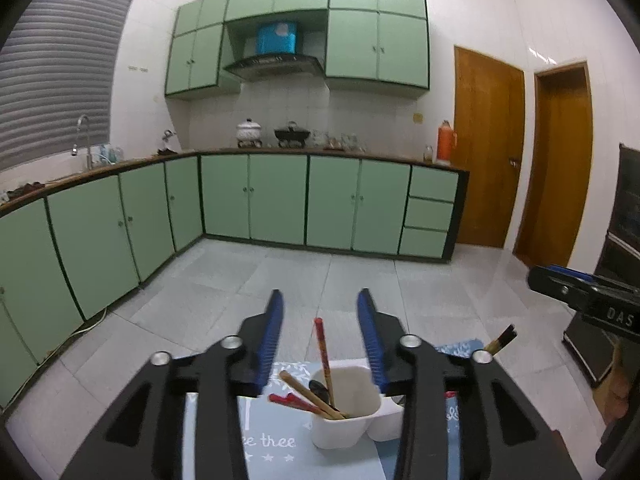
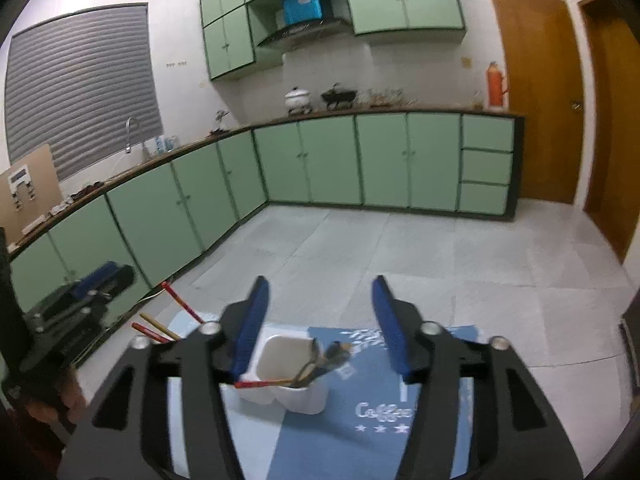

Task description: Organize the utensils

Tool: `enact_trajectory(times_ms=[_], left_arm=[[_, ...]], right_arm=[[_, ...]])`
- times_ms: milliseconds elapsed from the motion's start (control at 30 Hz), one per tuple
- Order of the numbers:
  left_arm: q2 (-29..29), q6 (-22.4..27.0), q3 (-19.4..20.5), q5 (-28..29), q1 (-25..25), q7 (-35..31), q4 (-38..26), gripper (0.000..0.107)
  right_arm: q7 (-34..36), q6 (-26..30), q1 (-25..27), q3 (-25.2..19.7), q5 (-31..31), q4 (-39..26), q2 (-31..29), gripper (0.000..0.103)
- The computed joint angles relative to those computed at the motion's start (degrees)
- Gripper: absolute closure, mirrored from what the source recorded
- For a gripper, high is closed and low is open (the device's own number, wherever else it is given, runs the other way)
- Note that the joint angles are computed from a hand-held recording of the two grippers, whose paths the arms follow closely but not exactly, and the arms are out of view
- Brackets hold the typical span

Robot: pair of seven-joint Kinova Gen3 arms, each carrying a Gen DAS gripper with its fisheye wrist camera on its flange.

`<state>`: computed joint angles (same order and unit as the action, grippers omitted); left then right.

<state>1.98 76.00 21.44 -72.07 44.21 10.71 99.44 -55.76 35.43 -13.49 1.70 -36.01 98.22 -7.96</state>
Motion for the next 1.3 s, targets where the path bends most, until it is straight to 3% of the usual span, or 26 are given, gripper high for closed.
enact_trajectory(times_ms=[167, 300, 367, 500, 800, 1300], left_arm=[[-0.3, 6.4, 2.1, -1.1, 2.5, 0.8, -0.7, 0.043], [-0.2, 12.1, 3.9, -1.5, 5.4, 2.8, -0.9, 0.025], [0.0, 14.5, 4.5, -1.2, 6.9, 3.5, -1.1, 0.021], [0.4, 18.0, 5.4, 0.0, 9.6, 4.5, -1.7, 0.017], [2.7, 25.1, 6.1, 1.8, 16.1, 6.5, -3.4, 0.011], [4.8, 30.2, 5.4, 2.5, 22.3, 7.0, -5.2, 0.011]], right_arm=[[-1.1, -4.1, -0.3, 1.1, 2.0, 4.8, -5.5, 0.015], [-3.8, -6.6, -1.0, 1.0, 6.5, 8.7, -10.1, 0.007], [-5.9, -7.1, -0.9, 0.3, 9.3, 10.2, -12.1, 0.005], [-7.3, -5.5, -4.4, 2.5, 11.6, 12.3, -15.6, 0.005], [-12.3, -2.2, -7.3, 2.2, 16.2, 14.2, -20.3, 0.005], [-15.2, 0.5, -10.3, 0.8, 18.9, 15.0, -23.8, 0.005]])
